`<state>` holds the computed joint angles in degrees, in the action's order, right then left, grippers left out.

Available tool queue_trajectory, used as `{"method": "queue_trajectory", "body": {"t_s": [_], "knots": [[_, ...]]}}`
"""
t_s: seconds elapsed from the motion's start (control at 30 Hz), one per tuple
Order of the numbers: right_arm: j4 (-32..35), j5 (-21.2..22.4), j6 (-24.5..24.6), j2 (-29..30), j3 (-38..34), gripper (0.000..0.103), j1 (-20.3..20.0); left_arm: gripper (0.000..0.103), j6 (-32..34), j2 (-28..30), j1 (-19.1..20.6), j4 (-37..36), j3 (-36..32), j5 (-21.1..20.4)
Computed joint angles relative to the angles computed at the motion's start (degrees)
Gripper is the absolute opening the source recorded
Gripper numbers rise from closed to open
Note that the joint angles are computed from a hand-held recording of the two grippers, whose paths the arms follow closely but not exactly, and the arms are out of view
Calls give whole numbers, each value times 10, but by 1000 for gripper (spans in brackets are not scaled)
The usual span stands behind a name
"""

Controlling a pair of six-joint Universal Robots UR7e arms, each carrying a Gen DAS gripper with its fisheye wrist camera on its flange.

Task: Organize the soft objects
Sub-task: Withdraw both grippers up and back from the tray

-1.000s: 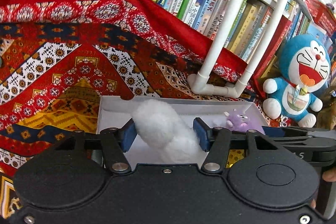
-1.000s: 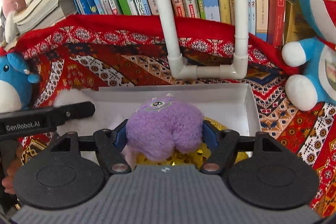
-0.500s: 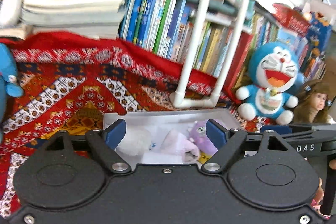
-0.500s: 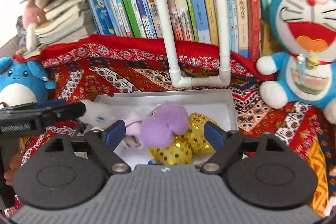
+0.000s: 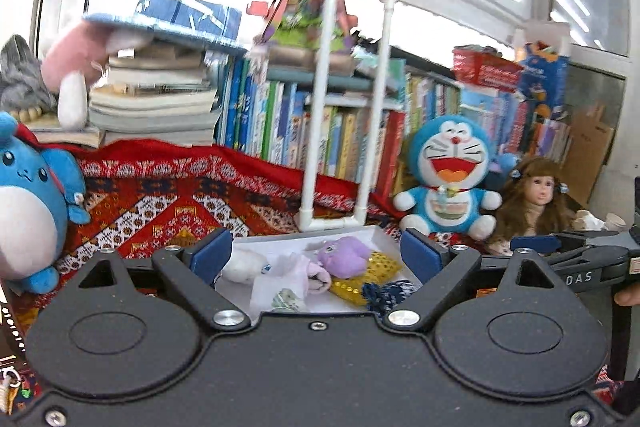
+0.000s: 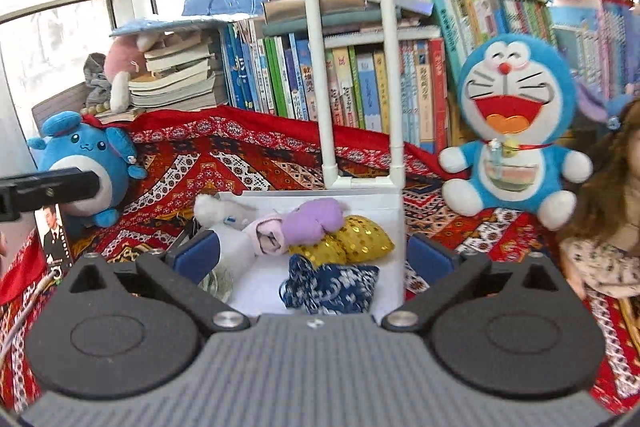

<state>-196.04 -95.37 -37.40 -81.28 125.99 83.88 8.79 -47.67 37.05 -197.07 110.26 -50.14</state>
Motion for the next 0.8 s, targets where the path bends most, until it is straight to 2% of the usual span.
{"method": "queue_trajectory", "body": {"t_s": [0.33, 0.53, 0.67, 0.8], "knots": [[-79, 54, -36, -65, 101, 103, -37, 93, -53, -51, -61, -65, 121, 18], [-118, 85, -54, -80, 144, 103, -67, 94, -52, -26, -101, -168, 192, 50], [-144, 91, -65, -77, 163, 103, -82, 94, -80, -16, -122, -187, 227, 55], [-165, 107, -75, -76, 182, 103, -102, 94, -141, -4, -138, -193, 256, 56]]}}
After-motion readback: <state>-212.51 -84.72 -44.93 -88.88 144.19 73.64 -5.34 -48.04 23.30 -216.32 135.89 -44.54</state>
